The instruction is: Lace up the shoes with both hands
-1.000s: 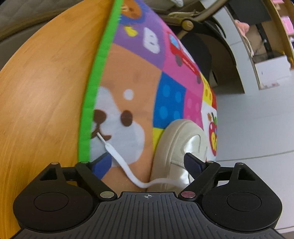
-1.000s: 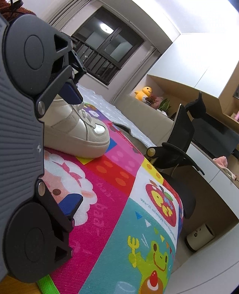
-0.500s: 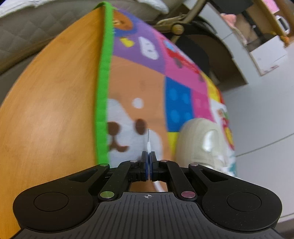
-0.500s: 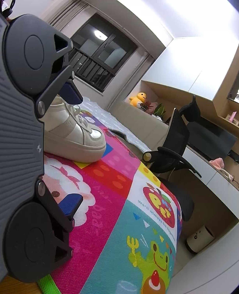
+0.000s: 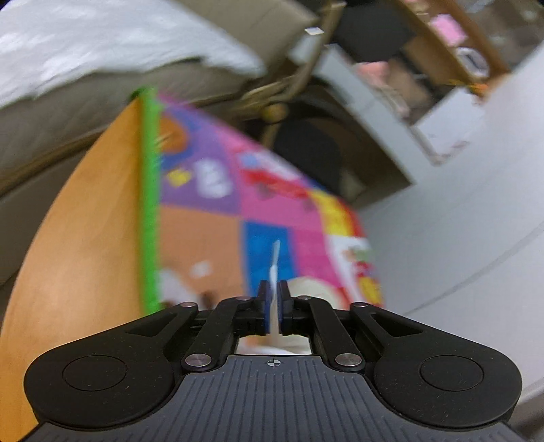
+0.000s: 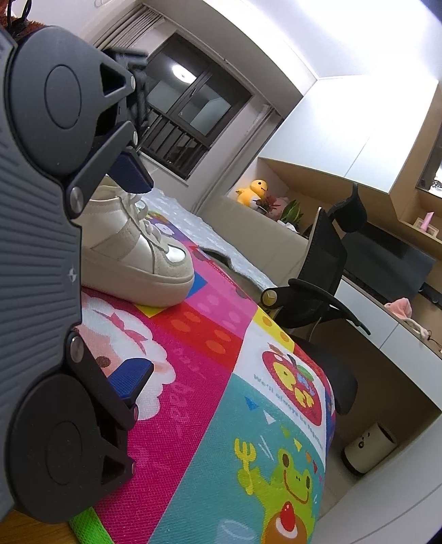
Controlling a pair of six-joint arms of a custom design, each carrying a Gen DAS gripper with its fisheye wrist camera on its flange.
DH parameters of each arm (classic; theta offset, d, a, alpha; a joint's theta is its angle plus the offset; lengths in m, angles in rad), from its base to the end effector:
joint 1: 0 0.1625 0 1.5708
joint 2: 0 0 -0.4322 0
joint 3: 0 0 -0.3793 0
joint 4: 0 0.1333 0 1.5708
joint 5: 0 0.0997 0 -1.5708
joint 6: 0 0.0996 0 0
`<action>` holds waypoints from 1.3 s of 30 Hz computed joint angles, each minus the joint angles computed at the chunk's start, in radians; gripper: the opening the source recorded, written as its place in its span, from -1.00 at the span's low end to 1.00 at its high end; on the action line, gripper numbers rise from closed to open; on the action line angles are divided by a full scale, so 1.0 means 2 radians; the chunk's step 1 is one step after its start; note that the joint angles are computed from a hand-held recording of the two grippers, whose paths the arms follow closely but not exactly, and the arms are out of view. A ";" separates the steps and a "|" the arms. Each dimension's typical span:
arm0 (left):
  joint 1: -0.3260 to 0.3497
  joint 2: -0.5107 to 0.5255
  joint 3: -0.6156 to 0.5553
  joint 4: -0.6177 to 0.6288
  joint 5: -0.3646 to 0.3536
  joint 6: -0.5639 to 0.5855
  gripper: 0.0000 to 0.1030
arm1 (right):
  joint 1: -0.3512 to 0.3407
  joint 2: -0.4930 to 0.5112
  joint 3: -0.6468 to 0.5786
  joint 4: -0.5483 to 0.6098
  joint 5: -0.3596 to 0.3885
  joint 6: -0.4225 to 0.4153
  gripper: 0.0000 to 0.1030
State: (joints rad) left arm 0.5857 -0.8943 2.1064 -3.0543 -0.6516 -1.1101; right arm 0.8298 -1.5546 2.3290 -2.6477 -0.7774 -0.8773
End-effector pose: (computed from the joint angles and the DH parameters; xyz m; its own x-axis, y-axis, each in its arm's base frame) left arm -0.3125 -0.4623 0.1129 -0.9471 -0.3047 -0.1004 -0.1025 0.5839 -0.8053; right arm -0.1153 -0.4287 0.2924 -0.9180 -0.3391 -0.2058 -0.0963 0.6939 -0.7137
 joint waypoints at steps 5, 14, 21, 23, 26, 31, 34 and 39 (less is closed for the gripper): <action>0.014 -0.011 0.017 0.060 -0.008 -0.077 -0.45 | 0.000 -0.001 -0.002 0.008 0.000 -0.004 1.00; 0.030 -0.005 0.016 0.045 -0.061 -0.083 -0.01 | 0.005 0.001 0.008 -0.027 -0.011 0.002 1.00; 0.018 0.039 -0.040 0.147 -0.007 0.018 0.03 | 0.001 0.000 0.006 -0.014 -0.005 -0.005 1.00; 0.006 0.058 -0.056 0.197 0.024 0.061 0.01 | 0.000 0.000 0.006 -0.013 -0.003 -0.009 1.00; -0.009 0.081 -0.068 0.251 0.063 0.093 -0.04 | -0.003 0.000 0.007 -0.010 0.002 -0.015 1.00; -0.018 0.094 -0.060 0.204 0.069 0.168 -0.79 | -0.007 0.000 0.007 -0.001 0.010 -0.023 1.00; -0.014 0.092 -0.053 0.166 0.056 0.178 -0.89 | -0.010 -0.001 0.006 0.007 0.016 -0.031 1.00; 0.002 0.042 -0.006 0.040 -0.002 0.111 -0.91 | -0.016 -0.003 0.003 0.029 0.027 -0.048 1.00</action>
